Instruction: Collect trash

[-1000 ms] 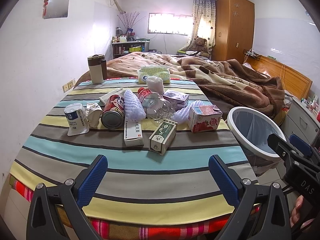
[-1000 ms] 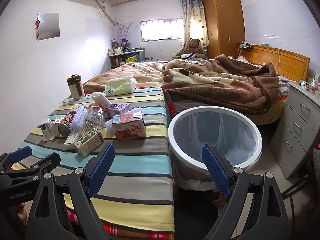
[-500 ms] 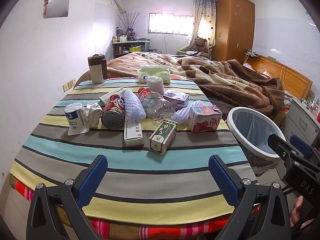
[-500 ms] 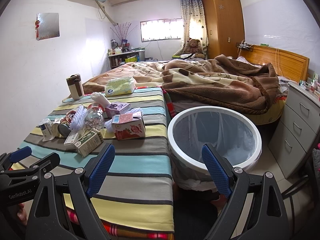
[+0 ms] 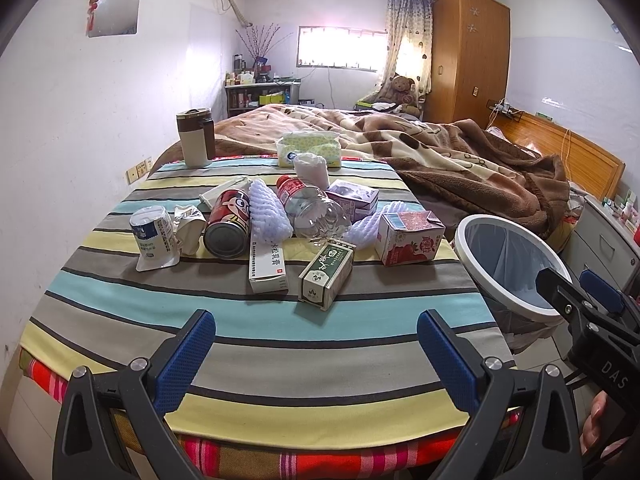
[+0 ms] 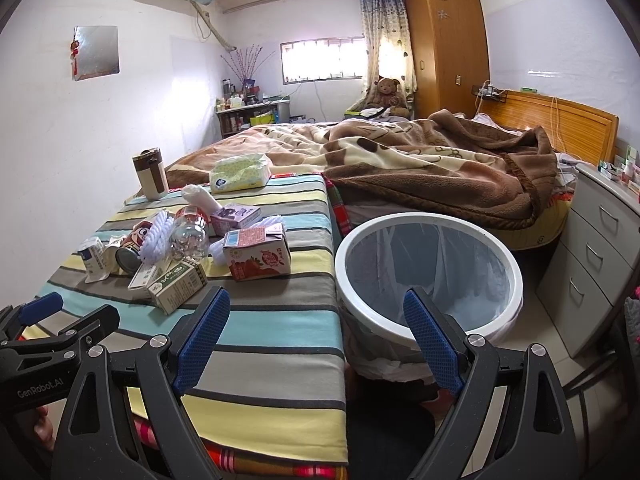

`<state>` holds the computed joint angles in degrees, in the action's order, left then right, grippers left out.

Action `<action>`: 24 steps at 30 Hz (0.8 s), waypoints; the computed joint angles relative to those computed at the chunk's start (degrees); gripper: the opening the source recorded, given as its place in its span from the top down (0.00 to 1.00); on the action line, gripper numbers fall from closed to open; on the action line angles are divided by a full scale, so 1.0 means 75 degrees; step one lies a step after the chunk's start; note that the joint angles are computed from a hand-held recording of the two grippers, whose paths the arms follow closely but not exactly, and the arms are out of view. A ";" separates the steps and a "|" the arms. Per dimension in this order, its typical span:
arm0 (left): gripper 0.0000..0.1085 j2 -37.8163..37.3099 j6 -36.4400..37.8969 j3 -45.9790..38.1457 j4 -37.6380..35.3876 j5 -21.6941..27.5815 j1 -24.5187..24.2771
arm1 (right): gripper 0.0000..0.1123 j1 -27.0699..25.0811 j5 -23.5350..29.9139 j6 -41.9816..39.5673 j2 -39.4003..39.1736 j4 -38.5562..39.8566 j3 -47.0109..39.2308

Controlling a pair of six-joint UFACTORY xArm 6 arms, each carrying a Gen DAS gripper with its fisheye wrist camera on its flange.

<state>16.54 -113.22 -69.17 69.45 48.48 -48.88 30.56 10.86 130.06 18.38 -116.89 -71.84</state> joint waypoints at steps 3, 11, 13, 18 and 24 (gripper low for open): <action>0.06 0.0004 -0.0006 -0.0005 -0.0001 0.0009 -0.0002 | 0.20 -0.0001 -0.0005 0.0013 0.0002 -0.0018 -0.0003; 0.06 0.0002 0.0019 -0.0013 -0.0040 0.0016 -0.0005 | 0.20 -0.0011 -0.0004 -0.0088 0.0016 0.0090 -0.0001; 0.06 0.0008 0.0026 -0.0020 -0.0047 0.0007 -0.0001 | 0.20 -0.0019 -0.0017 -0.0066 0.0011 0.0065 0.0000; 0.06 0.0098 0.0105 -0.0103 -0.0094 -0.0031 0.0038 | 0.20 -0.0051 -0.0063 -0.0209 0.0094 0.0202 -0.0076; 0.06 0.0205 0.0146 -0.0140 -0.0088 -0.0304 0.0222 | 0.20 -0.0139 -0.0179 -0.0210 0.0366 0.0145 -0.0376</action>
